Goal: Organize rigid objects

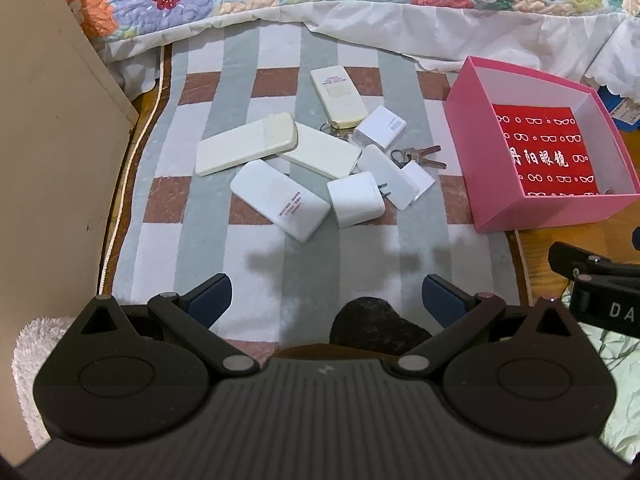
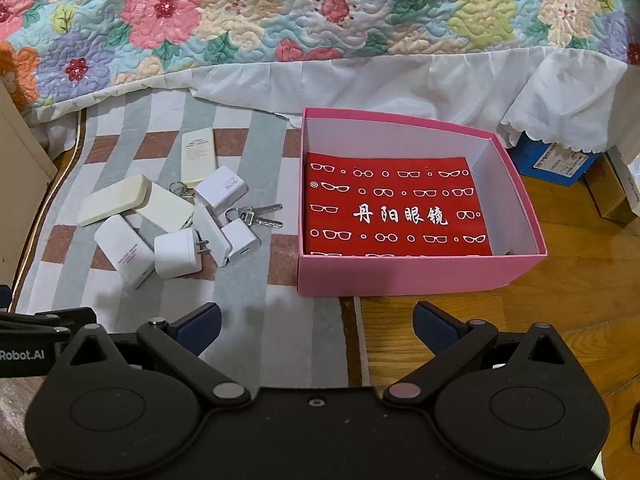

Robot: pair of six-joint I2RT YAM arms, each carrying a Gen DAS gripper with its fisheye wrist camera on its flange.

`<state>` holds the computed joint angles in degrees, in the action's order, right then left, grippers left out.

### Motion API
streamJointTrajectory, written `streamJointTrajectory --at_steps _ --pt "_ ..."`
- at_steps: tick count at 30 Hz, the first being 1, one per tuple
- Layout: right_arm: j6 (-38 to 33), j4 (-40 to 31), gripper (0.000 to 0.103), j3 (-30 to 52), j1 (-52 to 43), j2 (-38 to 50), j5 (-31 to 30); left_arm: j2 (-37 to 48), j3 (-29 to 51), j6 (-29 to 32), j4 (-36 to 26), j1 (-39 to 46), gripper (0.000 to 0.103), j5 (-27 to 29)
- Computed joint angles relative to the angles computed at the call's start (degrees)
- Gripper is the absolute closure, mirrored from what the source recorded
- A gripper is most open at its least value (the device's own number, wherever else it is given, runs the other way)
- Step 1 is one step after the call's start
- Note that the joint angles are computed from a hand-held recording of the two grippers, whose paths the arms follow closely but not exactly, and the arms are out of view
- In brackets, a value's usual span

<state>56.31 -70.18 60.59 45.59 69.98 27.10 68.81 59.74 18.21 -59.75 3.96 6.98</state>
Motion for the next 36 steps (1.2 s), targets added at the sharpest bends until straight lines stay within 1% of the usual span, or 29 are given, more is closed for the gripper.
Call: streamJointTrajectory --at_steps 3,8,15,19,24,29,36 --pt "0.1 -0.13 0.0 0.1 0.25 0.13 0.19 -0.26 0.0 0.37 0.02 0.74 0.0 0.77" --pt "0.76 -1.12 0.0 0.78 0.92 0.99 1.01 -0.37 0.86 3.26 -0.82 4.5 0.0 5.28" --pt "0.75 -1.2 0.0 0.93 1.18 0.99 1.07 -0.48 0.81 4.21 -0.41 6.68 0.0 4.89" --pt "0.78 -1.3 0.0 0.96 1.19 0.95 1.06 -0.6 0.27 3.84 0.07 6.51 0.0 4.28" --pt "0.87 -1.52 0.0 1.15 1.11 1.18 1.19 -2.94 -2.41 3.64 2.59 6.05 0.0 3.06" --pt "0.77 -1.62 0.0 1.24 1.08 1.33 1.24 -3.18 -2.79 3.75 2.84 6.98 0.0 4.54" --pt "0.73 -1.63 0.0 1.3 1.31 1.71 1.12 -2.73 -2.45 4.32 2.94 8.34 0.0 5.25"
